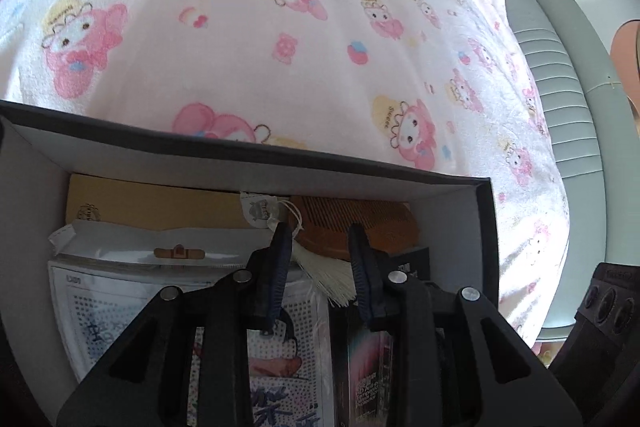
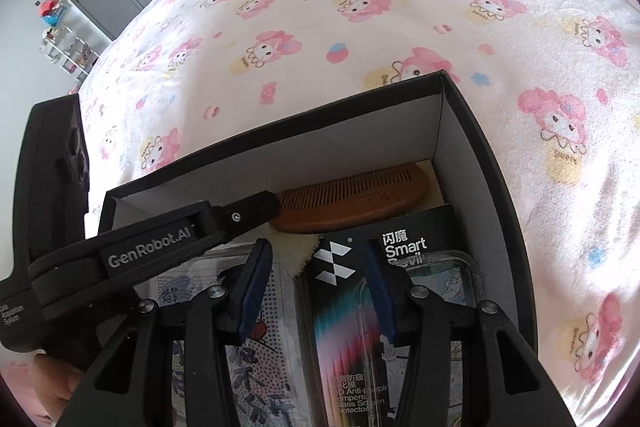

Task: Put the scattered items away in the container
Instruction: 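Open the left gripper and release the comb inside the box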

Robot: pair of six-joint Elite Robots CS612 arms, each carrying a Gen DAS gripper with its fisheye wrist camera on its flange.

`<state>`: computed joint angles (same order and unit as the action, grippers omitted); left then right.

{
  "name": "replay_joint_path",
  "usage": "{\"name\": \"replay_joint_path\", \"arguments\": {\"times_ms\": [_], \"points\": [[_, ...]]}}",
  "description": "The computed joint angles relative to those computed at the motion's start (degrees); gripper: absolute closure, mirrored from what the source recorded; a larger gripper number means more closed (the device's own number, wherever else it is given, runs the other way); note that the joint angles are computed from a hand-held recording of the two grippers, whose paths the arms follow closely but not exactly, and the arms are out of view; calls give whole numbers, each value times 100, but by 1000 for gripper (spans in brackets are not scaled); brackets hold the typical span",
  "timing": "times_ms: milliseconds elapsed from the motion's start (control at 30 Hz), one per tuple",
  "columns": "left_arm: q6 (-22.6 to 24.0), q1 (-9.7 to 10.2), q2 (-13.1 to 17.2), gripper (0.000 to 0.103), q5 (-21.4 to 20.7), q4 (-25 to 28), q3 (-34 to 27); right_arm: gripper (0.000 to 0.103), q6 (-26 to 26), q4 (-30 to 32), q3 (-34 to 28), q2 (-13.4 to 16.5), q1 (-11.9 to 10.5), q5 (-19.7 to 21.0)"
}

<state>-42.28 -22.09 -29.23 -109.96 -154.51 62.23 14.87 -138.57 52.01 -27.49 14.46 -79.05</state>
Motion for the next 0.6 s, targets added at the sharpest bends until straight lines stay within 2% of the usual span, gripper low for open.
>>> {"name": "replay_joint_path", "arguments": {"times_ms": [67, 200, 400, 600], "points": [[23, 4, -141, 75, 8, -251, 204, 60, -31, -131, 123, -85, 8, 6], [223, -32, -394, 75, 300, -556, 539, 60, -20, -474, 374, -262, 66, -157], [529, -139, -865, 73, 1140, -958, 1160, 59, -136, -914, 755, -514, 130, -250], [624, -191, -1296, 73, 1637, -1607, 1811, 59, -216, -1446, 1103, -755, 164, -282]]}}
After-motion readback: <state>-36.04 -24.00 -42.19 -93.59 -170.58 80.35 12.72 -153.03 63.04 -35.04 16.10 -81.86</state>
